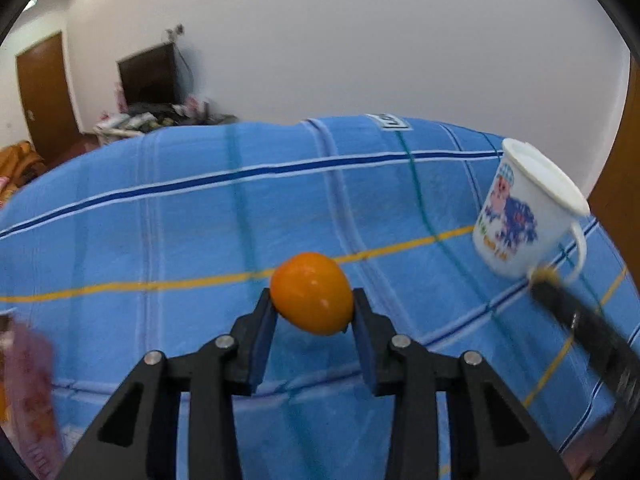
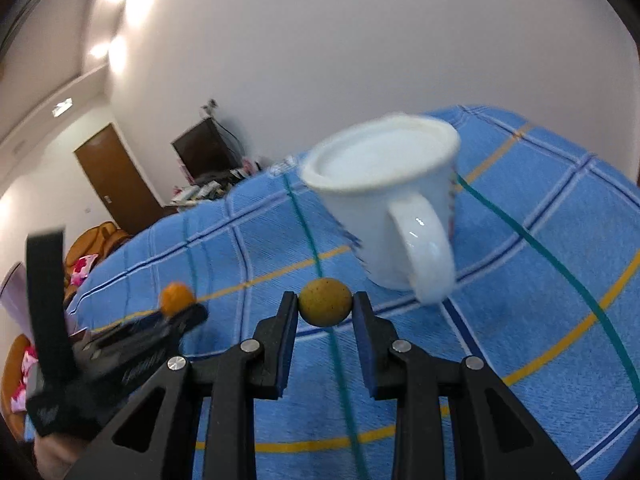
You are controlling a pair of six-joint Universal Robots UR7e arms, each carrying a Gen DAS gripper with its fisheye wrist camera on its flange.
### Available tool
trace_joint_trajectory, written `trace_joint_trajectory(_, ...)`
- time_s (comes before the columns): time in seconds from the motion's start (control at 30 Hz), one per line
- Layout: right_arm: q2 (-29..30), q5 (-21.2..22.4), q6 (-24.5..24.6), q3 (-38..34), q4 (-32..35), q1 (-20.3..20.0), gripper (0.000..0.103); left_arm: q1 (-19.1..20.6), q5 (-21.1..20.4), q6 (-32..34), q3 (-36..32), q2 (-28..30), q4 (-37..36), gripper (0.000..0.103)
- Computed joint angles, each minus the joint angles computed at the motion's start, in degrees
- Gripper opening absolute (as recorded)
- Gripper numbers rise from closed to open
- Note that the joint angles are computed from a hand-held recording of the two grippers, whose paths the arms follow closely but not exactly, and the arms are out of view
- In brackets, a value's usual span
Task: Organize fruits
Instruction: 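Grasp the small brown fruit with the right tool while the left tool grasps the orange, then carry the orange and brown fruit over the tin box with both tools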
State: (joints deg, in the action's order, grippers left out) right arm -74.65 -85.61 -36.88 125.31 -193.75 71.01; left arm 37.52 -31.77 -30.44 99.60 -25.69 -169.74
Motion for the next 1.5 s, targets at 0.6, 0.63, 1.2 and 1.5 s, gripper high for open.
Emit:
trace_joint_trajectory(0.6, 3.8, -1.3, -11.8, 9.5, -27.3, 4.1, 0.030, -9.3, 18.9, 1.4, 19.7, -4.7, -14.5, 0.039)
trace_joint_trajectory(0.63, 3.6, -1.9, -11.2, 9.9, -27.2, 4.3, 0.030, -9.3, 19.0, 2.2, 19.9, -4.6, -15.4, 0.039)
trace_joint_trajectory(1.2, 9.4, -0.1, -11.8, 17.9, -43.0, 6.5, 0.030, -12.2, 19.0, 5.7, 25.5, -5.0, -27.2, 0.039)
trace_joint_trajectory(1.5, 10.8, 0.3, -10.8, 19.7, -44.9, 7.3, 0.030, -12.3, 18.0, 3.1, 26.8, -6.4, -25.4, 0.039)
